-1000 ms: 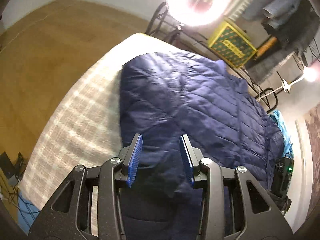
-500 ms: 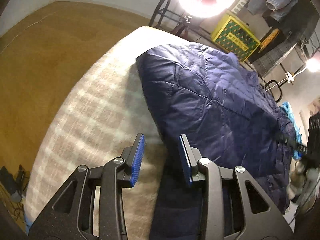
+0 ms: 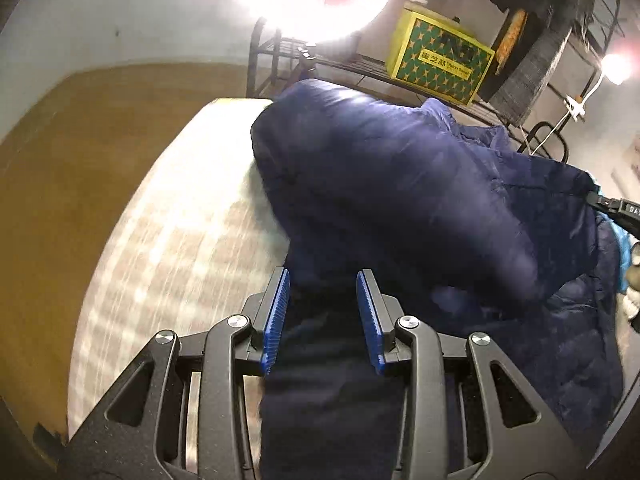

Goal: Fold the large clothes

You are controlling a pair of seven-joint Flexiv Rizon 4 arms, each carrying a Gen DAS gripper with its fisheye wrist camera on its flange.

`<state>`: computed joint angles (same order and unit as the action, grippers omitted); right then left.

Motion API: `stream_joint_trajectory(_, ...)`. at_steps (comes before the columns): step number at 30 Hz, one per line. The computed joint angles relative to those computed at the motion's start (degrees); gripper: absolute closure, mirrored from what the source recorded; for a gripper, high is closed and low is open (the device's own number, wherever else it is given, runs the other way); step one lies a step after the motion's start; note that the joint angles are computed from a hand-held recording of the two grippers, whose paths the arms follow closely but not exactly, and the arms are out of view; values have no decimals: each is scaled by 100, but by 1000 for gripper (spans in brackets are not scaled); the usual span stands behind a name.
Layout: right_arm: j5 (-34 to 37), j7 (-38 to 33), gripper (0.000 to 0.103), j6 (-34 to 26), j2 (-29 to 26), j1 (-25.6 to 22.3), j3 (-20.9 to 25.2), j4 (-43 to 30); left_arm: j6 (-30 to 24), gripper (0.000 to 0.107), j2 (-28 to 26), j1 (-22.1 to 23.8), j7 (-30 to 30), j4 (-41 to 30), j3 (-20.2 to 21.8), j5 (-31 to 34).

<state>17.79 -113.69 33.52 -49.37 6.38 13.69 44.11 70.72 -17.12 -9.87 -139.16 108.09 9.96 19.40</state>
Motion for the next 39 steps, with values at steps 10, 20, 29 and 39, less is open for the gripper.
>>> stream_joint_trajectory(10,-479,472,98,-230,-1144,223,-286,-1546,-314,71,-1010,-13,552,-1090,-50,-522)
stream_joint_trajectory(20,-830,793,98,-607,-1626,251,-506,-1996,-454,71,-1120,-213,569,-1099,170,-495)
stream_joint_trajectory(29,-966,618,94,-67,-1404,244,-518,-1378,-710,71,-396,-626,-272,-950,354,367)
stream_joint_trajectory(39,-478,54,90,769,127,-325,-133,478,-1160,71,395,-674,-961,-989,-247,1069)
